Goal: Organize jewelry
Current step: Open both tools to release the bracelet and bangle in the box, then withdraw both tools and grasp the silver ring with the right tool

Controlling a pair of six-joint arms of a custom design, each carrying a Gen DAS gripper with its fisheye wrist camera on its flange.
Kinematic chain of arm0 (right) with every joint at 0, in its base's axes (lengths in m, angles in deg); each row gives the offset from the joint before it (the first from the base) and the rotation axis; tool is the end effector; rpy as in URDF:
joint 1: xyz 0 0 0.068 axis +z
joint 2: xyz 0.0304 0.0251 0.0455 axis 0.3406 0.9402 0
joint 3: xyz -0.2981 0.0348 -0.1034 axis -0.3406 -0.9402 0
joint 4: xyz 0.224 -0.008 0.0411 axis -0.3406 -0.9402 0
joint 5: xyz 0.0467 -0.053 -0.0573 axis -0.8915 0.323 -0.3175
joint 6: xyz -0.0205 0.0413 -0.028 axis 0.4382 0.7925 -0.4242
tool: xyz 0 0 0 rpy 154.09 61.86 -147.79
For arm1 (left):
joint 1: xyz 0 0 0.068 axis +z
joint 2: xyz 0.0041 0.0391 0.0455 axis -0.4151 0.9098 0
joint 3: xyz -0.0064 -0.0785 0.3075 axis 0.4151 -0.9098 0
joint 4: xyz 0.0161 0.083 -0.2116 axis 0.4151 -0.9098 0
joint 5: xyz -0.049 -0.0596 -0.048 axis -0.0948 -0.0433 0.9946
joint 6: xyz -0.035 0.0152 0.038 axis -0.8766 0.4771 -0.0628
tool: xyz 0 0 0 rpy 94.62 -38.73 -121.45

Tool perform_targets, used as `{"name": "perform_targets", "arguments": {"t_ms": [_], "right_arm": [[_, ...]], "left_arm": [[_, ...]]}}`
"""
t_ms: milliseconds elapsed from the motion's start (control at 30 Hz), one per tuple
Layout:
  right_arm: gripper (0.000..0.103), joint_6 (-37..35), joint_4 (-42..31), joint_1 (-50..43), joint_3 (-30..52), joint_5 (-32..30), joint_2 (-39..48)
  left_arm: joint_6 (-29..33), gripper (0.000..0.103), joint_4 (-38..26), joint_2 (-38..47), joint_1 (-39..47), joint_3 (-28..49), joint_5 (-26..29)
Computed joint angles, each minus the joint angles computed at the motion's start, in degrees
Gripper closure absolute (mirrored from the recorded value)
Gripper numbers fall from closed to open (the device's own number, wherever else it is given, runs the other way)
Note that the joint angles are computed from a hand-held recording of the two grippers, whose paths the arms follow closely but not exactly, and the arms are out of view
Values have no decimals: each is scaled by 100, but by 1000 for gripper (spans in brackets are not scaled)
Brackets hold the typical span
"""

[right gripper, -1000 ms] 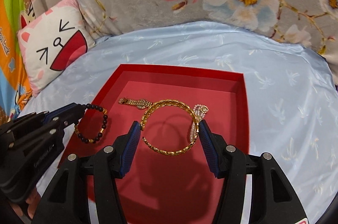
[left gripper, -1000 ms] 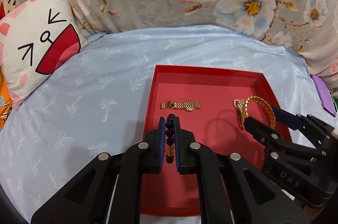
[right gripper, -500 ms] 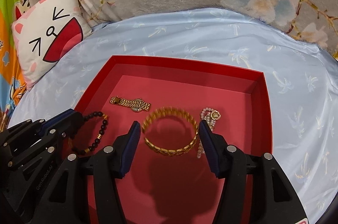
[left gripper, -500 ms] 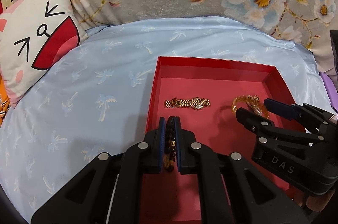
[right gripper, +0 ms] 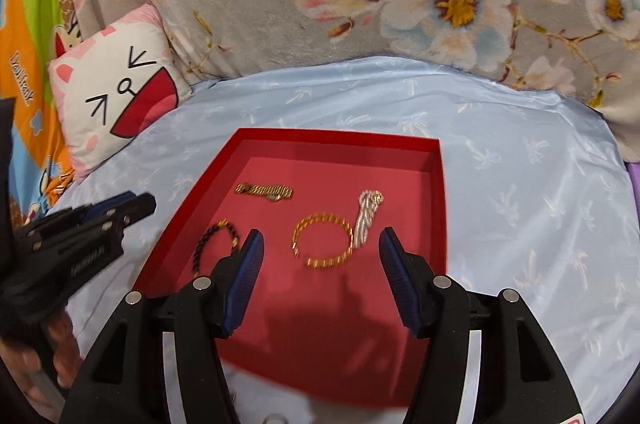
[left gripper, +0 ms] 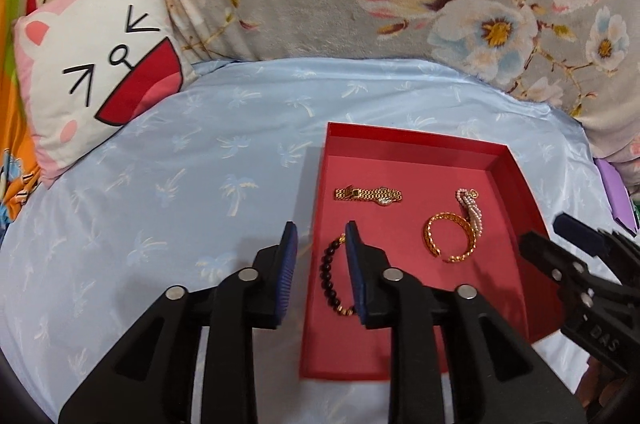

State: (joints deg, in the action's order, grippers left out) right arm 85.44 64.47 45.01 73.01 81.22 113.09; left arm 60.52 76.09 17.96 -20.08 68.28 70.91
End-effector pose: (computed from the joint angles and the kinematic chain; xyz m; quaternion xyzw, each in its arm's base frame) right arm 0.2787 0.1185 0.2379 0.0888 0.9170 0.0365 0.3872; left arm 0.3449 0.0159 0.2410 0.1340 0.9128 -0.0862 0.3759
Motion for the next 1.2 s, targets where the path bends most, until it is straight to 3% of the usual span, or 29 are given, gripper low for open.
{"name": "perform_targets", "arguments": {"t_ms": [133,300,500,700,900,1200], "right_arm": [[44,591,-270,715,-601,478,-743],[44,1879,-972,1892,-1116,1203,-1395],[44,3669,-2075,3365,-1387,1811,-1521],[44,4921,-2464,4179,-1600,1887,-1348],[46,5200,-2180,4400,-1767,1821,-896],[55,4764,-1520,4015,-1932,1649,-379]], "left_arm": [[350,70,-185,-580,414,-472,381],[852,69,-484,-1177,894,-1102,708],[1610,69,-748,-1651,1327,-1855,886],[2207,69,-1089,-2012,1630,-2358,1045],[2625,69,-1357,-2252,1893,-2641,1157],[2940,69,-1496,-2377,2111,-2856,1139]]}}
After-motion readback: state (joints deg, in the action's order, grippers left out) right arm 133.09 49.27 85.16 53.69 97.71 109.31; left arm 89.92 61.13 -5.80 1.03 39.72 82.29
